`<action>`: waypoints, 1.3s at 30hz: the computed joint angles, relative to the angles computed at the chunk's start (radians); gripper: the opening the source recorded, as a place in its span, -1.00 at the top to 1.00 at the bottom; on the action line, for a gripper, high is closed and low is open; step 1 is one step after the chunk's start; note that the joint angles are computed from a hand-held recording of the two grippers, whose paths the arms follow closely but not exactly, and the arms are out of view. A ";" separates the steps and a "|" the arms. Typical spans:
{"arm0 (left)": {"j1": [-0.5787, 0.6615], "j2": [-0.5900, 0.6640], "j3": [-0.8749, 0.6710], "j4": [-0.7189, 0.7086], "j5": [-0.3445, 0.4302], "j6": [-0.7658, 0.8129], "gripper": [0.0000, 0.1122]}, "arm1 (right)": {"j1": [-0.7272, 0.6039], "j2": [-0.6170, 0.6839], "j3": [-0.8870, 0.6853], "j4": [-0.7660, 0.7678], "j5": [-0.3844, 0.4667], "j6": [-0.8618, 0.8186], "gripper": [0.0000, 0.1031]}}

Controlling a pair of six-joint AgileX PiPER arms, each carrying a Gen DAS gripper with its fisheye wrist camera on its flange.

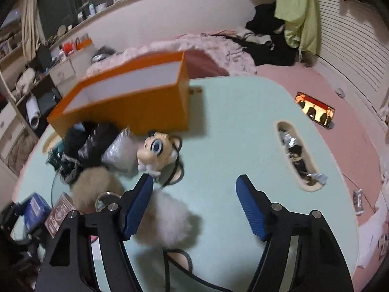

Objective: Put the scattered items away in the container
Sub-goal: 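Lift the blue tin toward the box with the left gripper while the right grasps the white pompom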

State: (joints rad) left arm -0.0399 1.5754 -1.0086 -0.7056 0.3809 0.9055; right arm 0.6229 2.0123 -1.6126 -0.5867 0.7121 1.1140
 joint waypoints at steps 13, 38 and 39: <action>-0.006 0.001 0.001 -0.021 0.008 0.029 -0.22 | 0.040 -0.034 0.089 -0.127 -0.019 0.065 0.04; 0.043 -0.065 0.014 -0.247 0.061 0.219 -0.16 | 0.141 -0.148 0.313 -0.610 -0.120 0.470 0.99; 0.049 -0.066 -0.001 -0.251 0.080 0.214 -0.16 | 0.144 -0.146 0.306 -0.606 -0.122 0.459 0.99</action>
